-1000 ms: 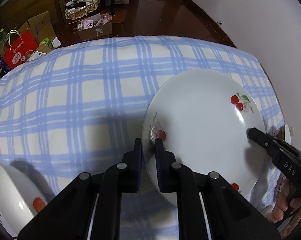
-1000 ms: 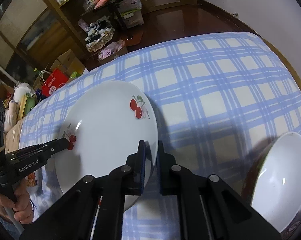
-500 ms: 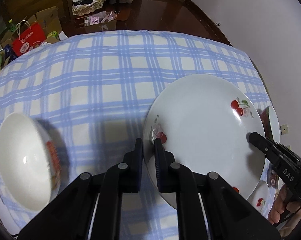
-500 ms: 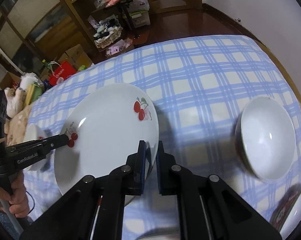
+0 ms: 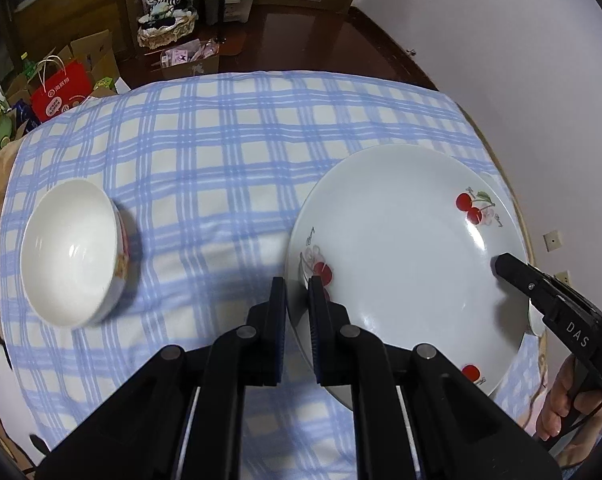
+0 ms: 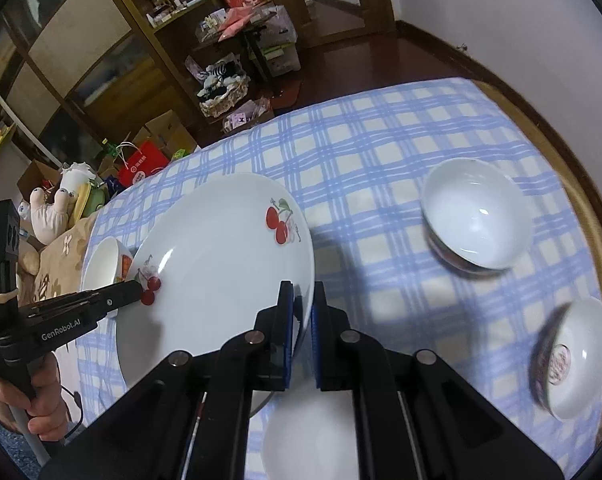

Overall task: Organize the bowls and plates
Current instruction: 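Lower the right-held plate onto another cherry plate while the left holds its plate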

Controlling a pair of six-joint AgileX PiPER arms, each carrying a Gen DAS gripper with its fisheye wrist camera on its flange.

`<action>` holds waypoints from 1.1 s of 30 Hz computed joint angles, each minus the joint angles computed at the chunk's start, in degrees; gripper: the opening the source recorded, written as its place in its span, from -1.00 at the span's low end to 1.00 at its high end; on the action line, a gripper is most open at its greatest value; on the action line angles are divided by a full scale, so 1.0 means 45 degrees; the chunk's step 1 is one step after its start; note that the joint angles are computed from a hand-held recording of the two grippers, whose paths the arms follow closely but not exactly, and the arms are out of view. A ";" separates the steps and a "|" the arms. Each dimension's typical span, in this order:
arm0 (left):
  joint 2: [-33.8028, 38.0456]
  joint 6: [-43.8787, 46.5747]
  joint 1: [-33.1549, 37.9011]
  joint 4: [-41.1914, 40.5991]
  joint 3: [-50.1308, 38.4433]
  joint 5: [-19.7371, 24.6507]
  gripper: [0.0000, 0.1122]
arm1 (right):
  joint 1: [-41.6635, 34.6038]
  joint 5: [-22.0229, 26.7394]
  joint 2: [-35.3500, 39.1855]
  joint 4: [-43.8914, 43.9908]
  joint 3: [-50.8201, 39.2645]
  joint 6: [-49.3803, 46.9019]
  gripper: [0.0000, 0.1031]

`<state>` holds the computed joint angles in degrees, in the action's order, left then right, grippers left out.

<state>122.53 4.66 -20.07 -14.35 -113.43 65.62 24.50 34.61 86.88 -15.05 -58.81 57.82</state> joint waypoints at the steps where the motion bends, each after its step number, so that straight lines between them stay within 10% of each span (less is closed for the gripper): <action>1: -0.0334 0.0016 -0.0056 -0.0091 0.0415 -0.0090 -0.81 | 0.0119 0.0163 -0.0304 -0.0152 0.0180 0.0300 -0.83; 33: -0.5222 -0.0470 -0.2701 0.0137 0.7300 -0.2782 -0.82 | 0.6893 0.5012 -0.6541 -0.4744 0.4889 1.0061 -0.82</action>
